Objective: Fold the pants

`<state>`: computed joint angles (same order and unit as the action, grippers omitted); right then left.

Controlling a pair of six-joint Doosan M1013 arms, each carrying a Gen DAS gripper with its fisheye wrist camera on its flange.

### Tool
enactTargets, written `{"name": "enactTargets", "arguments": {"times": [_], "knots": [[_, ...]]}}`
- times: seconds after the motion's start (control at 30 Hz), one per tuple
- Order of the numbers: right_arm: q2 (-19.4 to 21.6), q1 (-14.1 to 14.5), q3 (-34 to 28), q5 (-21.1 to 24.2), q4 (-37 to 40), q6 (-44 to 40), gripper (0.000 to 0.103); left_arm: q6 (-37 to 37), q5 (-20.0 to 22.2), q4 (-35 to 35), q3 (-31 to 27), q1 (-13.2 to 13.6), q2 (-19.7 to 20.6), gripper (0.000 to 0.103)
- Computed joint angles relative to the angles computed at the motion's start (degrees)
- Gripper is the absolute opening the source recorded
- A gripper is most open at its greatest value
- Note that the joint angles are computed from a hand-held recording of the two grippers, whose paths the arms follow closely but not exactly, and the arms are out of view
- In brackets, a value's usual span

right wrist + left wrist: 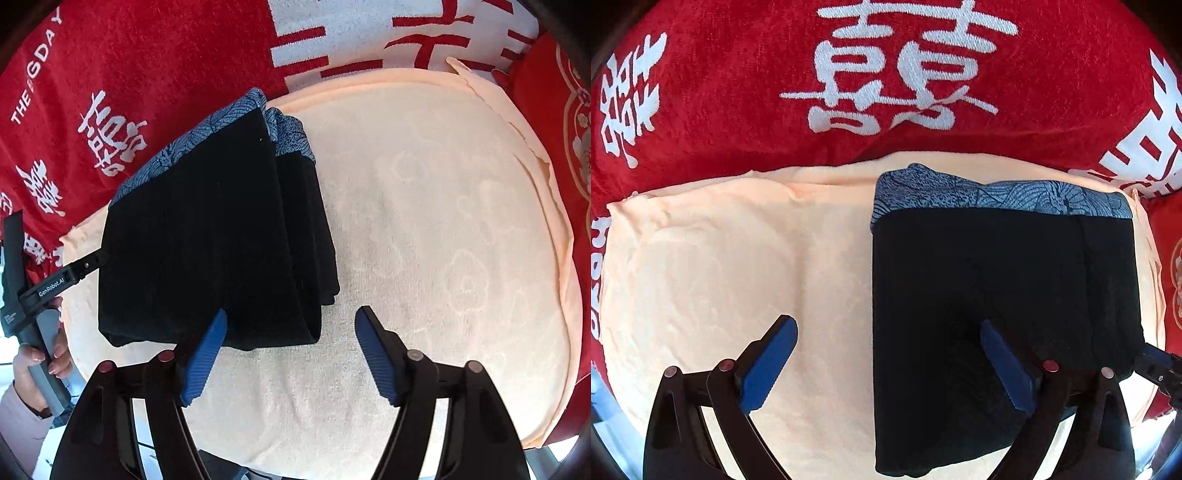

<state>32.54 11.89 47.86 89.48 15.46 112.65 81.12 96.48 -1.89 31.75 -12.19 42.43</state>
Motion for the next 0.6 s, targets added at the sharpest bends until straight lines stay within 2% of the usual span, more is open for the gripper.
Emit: {"name": "enactTargets", "arguments": {"times": [0.47,0.6], "knots": [[0.0,-0.6,0.7,-0.7,1.6,-0.2,0.08,1.0,3.4,-4.8,-3.3,1.2,1.9,0.1],[0.1,-1.2,0.9,-1.3,3.2,0.3,0.08,0.6,4.4,-11.9,-4.0,2.5,2.6,0.1]]}}
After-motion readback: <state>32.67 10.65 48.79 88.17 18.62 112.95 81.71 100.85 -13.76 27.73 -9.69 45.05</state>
